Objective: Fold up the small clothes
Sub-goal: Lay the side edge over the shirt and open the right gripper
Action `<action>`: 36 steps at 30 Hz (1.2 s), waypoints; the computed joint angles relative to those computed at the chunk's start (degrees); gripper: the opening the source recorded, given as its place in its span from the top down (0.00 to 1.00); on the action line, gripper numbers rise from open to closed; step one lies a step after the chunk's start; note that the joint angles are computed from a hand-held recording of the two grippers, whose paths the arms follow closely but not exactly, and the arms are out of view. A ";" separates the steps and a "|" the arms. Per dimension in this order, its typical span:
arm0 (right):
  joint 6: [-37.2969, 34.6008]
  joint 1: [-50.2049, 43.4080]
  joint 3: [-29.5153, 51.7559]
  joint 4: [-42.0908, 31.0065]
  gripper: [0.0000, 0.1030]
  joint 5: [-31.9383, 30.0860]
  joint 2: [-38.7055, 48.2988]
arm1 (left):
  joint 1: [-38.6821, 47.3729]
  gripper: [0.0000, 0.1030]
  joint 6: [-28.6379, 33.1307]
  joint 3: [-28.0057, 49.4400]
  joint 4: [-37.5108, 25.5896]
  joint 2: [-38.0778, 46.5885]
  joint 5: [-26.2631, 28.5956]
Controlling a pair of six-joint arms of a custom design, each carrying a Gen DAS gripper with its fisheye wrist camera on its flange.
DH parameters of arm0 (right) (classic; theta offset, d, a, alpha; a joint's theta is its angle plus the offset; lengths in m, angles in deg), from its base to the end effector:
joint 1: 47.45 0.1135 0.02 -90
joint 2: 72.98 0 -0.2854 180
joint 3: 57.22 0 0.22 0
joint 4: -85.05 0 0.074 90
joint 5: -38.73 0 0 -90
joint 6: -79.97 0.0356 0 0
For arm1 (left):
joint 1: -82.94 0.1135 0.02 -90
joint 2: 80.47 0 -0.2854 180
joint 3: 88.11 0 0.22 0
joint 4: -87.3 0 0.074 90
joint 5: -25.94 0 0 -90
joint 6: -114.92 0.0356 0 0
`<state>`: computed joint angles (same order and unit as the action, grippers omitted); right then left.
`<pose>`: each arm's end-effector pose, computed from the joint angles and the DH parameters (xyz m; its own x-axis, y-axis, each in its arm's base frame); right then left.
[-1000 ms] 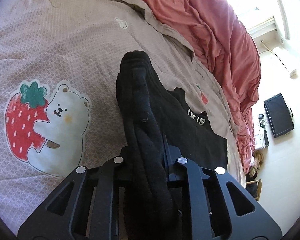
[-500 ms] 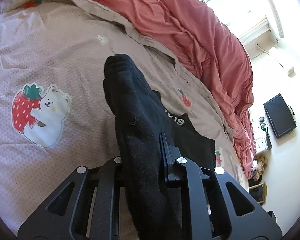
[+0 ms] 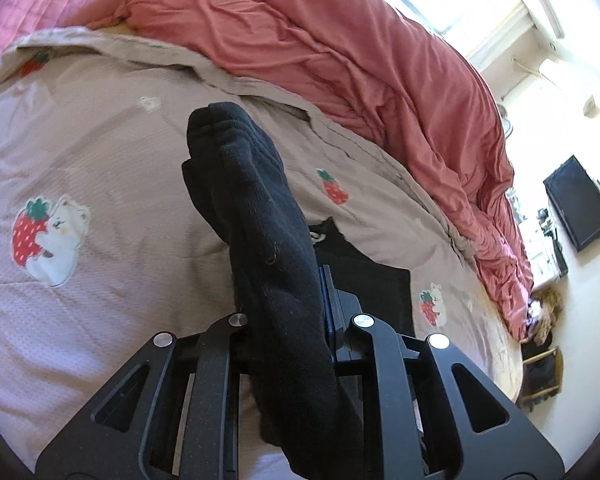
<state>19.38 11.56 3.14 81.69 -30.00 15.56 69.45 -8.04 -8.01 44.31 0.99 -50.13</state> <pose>0.1645 0.2488 0.2389 -0.5487 -0.0249 -0.8356 -0.4250 0.8691 0.2532 0.2656 -0.0725 0.3146 -0.7846 -0.3548 -0.5084 -0.0394 0.8469 -0.5302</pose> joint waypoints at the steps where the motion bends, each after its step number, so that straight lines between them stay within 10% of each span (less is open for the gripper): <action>1: 0.38 -0.67 -1.23 0.49 0.94 -0.49 -1.10 | -1.97 0.90 -0.54 1.67 -0.78 0.94 -1.49; 23: 7.33 -18.07 -18.63 4.92 0.93 -14.58 -15.43 | -21.98 0.82 -5.07 24.79 -8.02 23.27 -12.14; 29: 8.72 -20.36 -21.52 4.30 0.93 -15.35 -16.12 | -23.72 0.48 -3.28 17.72 -0.42 21.40 -8.66; 36: 10.47 -24.67 -24.76 5.22 0.91 -20.40 -16.76 | -22.39 0.50 -3.65 4.22 4.31 13.17 -18.00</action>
<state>29.84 -13.12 -21.62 86.92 -50.40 -1.20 47.06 -11.69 -3.79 48.62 14.15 -68.13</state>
